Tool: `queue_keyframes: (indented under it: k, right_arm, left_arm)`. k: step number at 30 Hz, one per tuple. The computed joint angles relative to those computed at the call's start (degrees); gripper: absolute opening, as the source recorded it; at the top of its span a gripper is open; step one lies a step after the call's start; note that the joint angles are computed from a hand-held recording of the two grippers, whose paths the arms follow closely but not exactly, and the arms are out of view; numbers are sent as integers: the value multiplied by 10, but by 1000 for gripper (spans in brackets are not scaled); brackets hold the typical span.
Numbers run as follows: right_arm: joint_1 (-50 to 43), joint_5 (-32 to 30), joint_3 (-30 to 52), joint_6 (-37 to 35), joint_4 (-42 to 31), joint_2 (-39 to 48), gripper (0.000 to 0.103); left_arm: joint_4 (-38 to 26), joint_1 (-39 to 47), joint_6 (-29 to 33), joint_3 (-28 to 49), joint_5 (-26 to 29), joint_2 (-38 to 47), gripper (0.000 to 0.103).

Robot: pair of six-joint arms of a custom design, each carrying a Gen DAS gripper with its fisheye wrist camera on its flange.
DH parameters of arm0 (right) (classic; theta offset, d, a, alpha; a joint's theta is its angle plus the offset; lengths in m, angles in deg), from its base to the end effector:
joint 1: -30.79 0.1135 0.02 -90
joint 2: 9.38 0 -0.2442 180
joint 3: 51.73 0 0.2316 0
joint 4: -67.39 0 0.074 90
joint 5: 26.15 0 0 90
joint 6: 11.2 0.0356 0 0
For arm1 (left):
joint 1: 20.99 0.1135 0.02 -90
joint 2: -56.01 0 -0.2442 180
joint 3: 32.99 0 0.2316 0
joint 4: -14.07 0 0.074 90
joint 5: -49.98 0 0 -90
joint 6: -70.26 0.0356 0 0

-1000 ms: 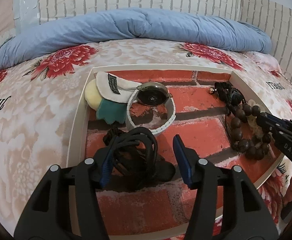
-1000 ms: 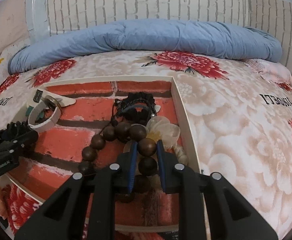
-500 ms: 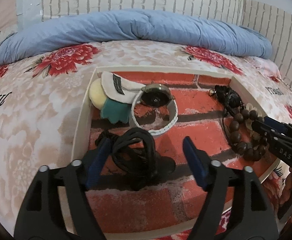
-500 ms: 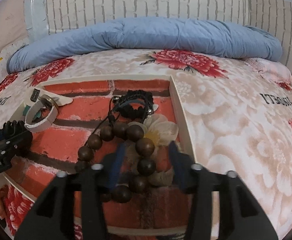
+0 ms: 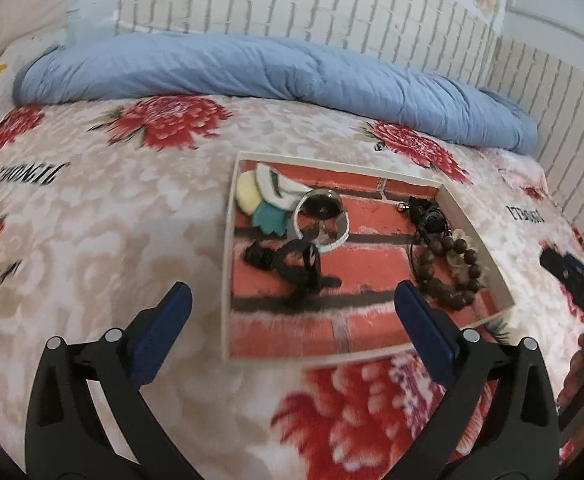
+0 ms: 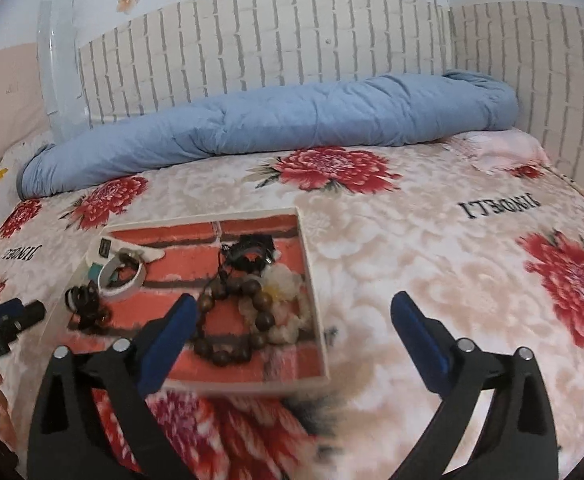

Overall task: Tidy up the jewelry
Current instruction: 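Move both grippers back toward the rainbow claw clip and orange scrunchie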

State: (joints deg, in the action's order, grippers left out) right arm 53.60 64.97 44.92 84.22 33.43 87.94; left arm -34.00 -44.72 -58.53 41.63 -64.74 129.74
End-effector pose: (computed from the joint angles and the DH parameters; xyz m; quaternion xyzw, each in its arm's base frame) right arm 0.3440 0.1439 0.2907 -0.1294 0.8760 0.1049 0.4527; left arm 0.2398 -0.0892 0.2735 -0.1966 0.8913 -0.0147 0.4082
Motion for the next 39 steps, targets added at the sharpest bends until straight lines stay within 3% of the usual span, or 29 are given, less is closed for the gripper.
queue_keyframes:
  k: [5, 8, 12, 18, 23, 27, 30, 39]
  right_arm:
    - [-28, -20, -87, -6, -36, -106, 96]
    - [-43, -26, -142, -18, -51, -174, 96]
    - [-61, -28, -201, -37, -79, -254, 96]
    - [-94, -45, -283, -72, -108, -354, 96]
    - [-101, -37, -353, -98, -102, -411, 96]
    - [-95, -31, -415, -115, -85, -454, 96]
    - [-89, -17, -454, -128, -65, -472, 96]
    - [-106, -51, -443, -150, -68, -436, 96]
  left_arm:
    - [-116, -82, -98, -13, -52, -70, 98]
    - [-233, -188, -203, 7, -126, -86, 98]
    - [-371, -311, -351, 42, -177, -69, 98]
    - [-507, -474, -560, 84, -197, -4, 98]
    - [-525, -549, -652, 94, -190, 48, 98]
    - [-487, -585, -686, 82, -178, 80, 98]
    - [-459, -593, -682, 86, -174, 112, 98]
    - [-359, -576, -635, 79, -159, 144, 98]
